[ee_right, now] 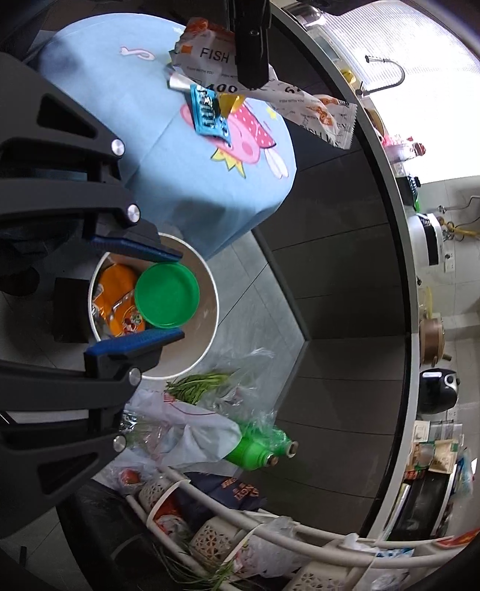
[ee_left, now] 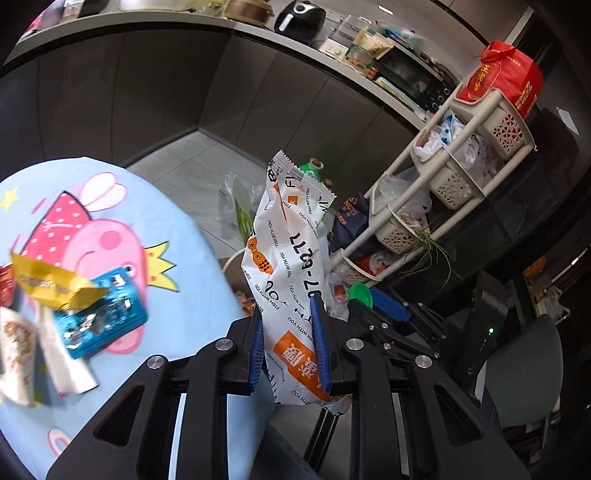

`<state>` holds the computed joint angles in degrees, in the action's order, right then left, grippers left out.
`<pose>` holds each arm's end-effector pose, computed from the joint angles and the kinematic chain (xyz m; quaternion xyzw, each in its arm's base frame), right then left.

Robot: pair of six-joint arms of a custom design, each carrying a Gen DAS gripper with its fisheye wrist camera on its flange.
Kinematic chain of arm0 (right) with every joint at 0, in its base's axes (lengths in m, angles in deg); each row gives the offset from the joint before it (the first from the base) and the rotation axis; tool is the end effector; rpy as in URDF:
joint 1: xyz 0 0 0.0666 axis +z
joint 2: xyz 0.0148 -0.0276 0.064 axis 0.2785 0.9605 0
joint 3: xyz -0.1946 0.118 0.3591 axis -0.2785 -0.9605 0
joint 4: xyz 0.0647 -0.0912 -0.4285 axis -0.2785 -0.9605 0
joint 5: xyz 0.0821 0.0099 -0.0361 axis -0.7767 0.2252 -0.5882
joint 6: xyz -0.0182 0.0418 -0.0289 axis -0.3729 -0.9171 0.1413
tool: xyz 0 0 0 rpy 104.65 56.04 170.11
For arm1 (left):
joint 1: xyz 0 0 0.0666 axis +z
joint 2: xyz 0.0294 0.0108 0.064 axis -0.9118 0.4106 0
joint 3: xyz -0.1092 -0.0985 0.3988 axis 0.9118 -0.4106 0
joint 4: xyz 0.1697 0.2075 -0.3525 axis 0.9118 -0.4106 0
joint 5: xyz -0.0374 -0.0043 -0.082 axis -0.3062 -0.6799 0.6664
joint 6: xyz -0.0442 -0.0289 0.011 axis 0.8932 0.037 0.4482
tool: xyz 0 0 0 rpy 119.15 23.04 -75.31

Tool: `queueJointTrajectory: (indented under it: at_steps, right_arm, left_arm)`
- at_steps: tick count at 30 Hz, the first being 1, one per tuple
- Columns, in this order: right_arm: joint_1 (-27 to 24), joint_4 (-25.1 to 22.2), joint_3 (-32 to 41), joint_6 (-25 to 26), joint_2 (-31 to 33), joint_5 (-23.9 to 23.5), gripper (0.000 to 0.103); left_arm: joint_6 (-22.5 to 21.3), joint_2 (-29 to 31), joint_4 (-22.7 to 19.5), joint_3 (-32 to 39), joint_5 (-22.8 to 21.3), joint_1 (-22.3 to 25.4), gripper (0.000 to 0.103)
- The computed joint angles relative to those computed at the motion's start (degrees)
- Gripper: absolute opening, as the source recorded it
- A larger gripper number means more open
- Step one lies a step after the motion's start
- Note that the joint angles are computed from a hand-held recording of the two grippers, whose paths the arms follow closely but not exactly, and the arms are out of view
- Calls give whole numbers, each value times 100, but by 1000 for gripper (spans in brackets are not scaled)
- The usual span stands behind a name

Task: Collect trash
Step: 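Carry cap and wrapper to the white bucket and release them inside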

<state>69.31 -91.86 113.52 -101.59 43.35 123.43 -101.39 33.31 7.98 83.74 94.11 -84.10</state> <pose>0.3594 0.4378 0.3828 0.2677 0.8830 -0.0360 0.3837 0.5560 -0.2095 0.4162 0.4056 0.8347 -0.3354 0.1618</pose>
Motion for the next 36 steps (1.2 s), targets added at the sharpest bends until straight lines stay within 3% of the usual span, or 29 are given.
queueJointTrajectory:
  at_steps: [8,19,21,23,24,26,29,32,36]
  right_arm:
    - [-215,774,-680,127,-157,-498,37]
    - [-581,1826,-1168,426,54,-1248,37]
    - [-623,1903,-1194,505,121,-1308,41]
    - [-612,1856,-1170,577,172,-1252,70]
    - [-587,1854,-1173,626,173,-1178,75]
    - [-502,1880,-1189,767,138,-967,89]
    - [-424,1825,-1180,904,91,-864,99]
    - [-383,1868,-1204,932,17,-820,99]
    - [-377,1778,-1131,862,35,-875,99]
  left_arm:
    - [267,472,155,167,-415,-517,23]
    - [82,781,624,50,-1470,-967,26]
    - [23,784,713,7,-1576,-1003,35]
    - [12,719,915,-83,-1658,-983,58]
    - [74,652,1089,-148,-1661,-952,61]
    - [271,562,1360,-210,-1594,-897,78]
    - [797,441,1814,-261,-1558,-801,94]
    - [1122,421,1905,-226,-1566,-757,94]
    - [1184,392,1878,-201,-1604,-710,94]
